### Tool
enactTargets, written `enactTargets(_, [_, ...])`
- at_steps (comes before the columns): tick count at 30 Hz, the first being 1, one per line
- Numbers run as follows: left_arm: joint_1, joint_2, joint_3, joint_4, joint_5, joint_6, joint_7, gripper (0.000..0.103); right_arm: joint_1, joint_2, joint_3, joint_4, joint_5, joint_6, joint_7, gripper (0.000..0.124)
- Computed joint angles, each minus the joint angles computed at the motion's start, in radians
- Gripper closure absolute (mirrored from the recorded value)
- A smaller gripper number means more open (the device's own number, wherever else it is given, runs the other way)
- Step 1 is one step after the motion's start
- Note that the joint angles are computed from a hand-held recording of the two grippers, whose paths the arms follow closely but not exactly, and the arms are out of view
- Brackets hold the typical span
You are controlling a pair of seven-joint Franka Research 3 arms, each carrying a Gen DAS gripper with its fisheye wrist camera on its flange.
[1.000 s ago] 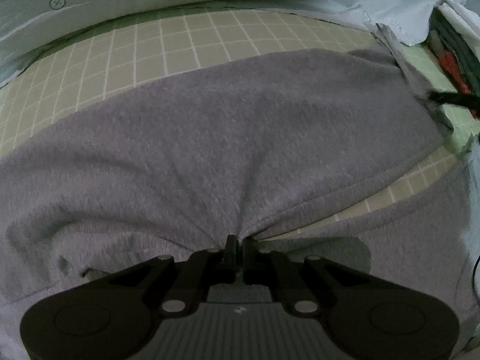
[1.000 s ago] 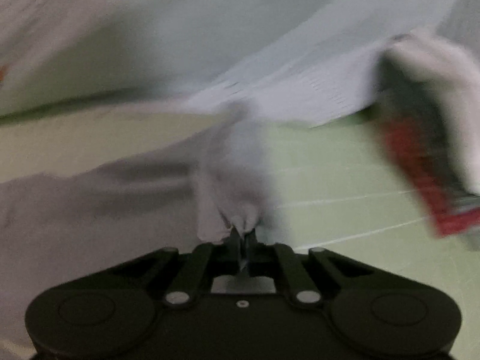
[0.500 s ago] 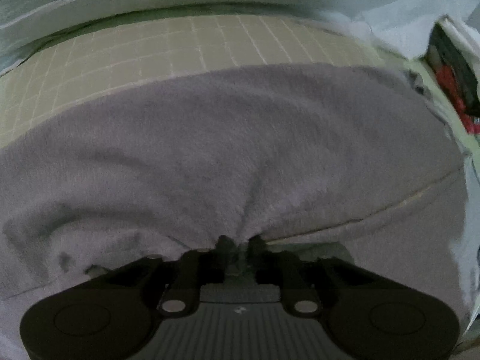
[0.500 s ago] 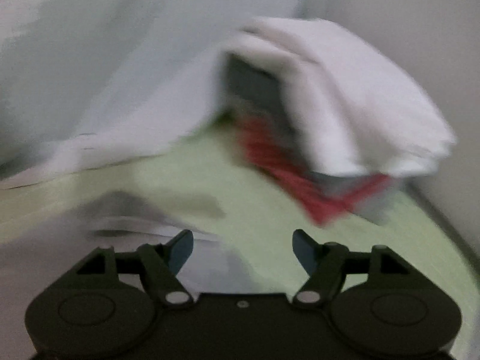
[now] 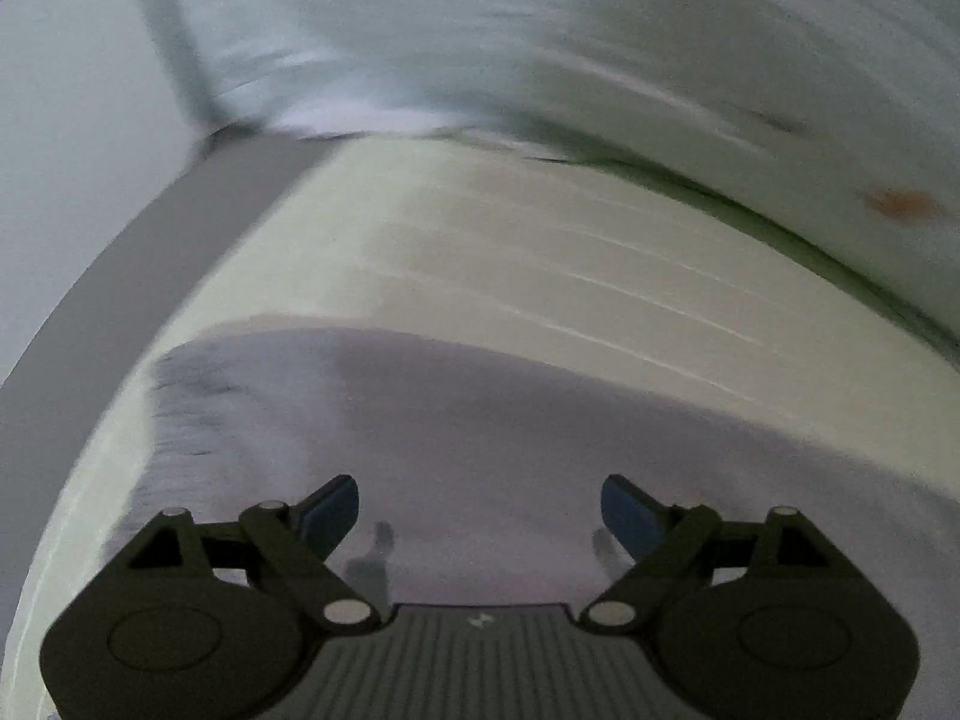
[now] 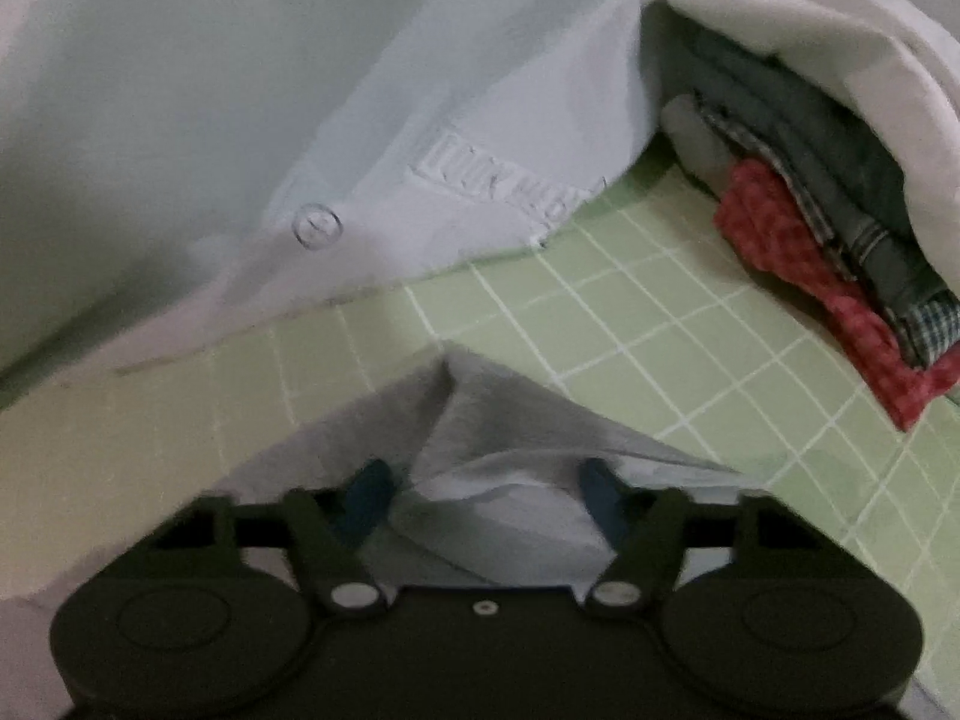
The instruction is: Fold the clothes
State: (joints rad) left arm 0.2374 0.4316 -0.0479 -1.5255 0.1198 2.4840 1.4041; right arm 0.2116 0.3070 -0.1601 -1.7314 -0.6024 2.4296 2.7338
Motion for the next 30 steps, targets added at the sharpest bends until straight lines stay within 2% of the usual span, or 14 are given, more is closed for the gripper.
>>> enactTargets(1, [0.001, 0.024, 0.012, 0.034, 0.003, -0.017, -0.022, 0.015, -0.005, -0.003, 0.0, -0.001, 0.001, 0.002, -0.018, 0.097])
enactTargets(2, [0.005, 0.047, 0.019, 0.066, 0.004, -0.032, -0.036, 0.015, -0.019, -0.004, 0.005, 0.003, 0.019, 0.007, -0.062, 0.112])
enactTargets(3, [0.006, 0.065, 0.022, 0.085, 0.013, -0.034, -0.036, 0.015, -0.029, 0.0, 0.005, 0.014, 0.028, 0.005, -0.1, 0.119])
enactTargets(8, [-0.024, 0.133, 0.051, 0.152, 0.129, -0.055, -0.022, 0.015, -0.017, 0.087, -0.051, 0.191, -0.095, -0.105, -0.184, 0.12])
enactTargets(12, [-0.015, 0.139, 0.047, 0.139, 0.154, -0.003, -0.005, 0.015, -0.033, 0.197, -0.08, 0.361, -0.1, -0.191, -0.225, 0.12])
enactTargets(13, [-0.019, 0.139, 0.055, 0.137, 0.167, 0.009, -0.013, 0.015, -0.033, 0.224, -0.081, 0.397, -0.09, -0.223, -0.247, 0.119])
enactTargets(15, [-0.028, 0.142, 0.078, 0.138, 0.201, 0.029, -0.043, 0.015, -0.026, 0.275, -0.088, 0.462, -0.076, -0.288, -0.278, 0.1])
enactTargets(17, [-0.035, 0.15, 0.1, 0.146, 0.238, 0.048, -0.076, 0.015, 0.003, 0.294, -0.103, 0.478, -0.087, -0.345, -0.255, 0.062])
enactTargets(19, [-0.027, 0.15, 0.108, 0.147, 0.252, 0.064, -0.101, 0.014, 0.029, 0.28, -0.109, 0.449, -0.107, -0.365, -0.217, 0.055])
enactTargets(23, [0.014, 0.191, 0.102, 0.204, 0.219, 0.044, -0.14, 0.012, 0.052, 0.188, -0.081, 0.323, -0.107, -0.333, -0.131, 0.043])
enactTargets(26, [0.076, 0.216, 0.05, 0.232, 0.118, 0.037, -0.136, 0.012, 0.061, 0.112, -0.048, 0.228, -0.1, -0.314, -0.076, 0.043])
enactTargets(27, [0.105, 0.217, 0.017, 0.221, 0.067, 0.059, -0.113, 0.015, 0.062, 0.087, -0.036, 0.197, -0.097, -0.305, -0.062, 0.043])
enactTargets(29, [0.106, 0.2, 0.013, 0.171, 0.053, 0.139, -0.097, 0.031, 0.062, 0.041, -0.014, 0.139, -0.092, -0.283, -0.03, 0.042])
enactTargets(30, [0.099, 0.191, 0.019, 0.144, 0.062, 0.184, -0.09, 0.056, 0.062, 0.018, -0.003, 0.11, -0.09, -0.266, -0.006, 0.042])
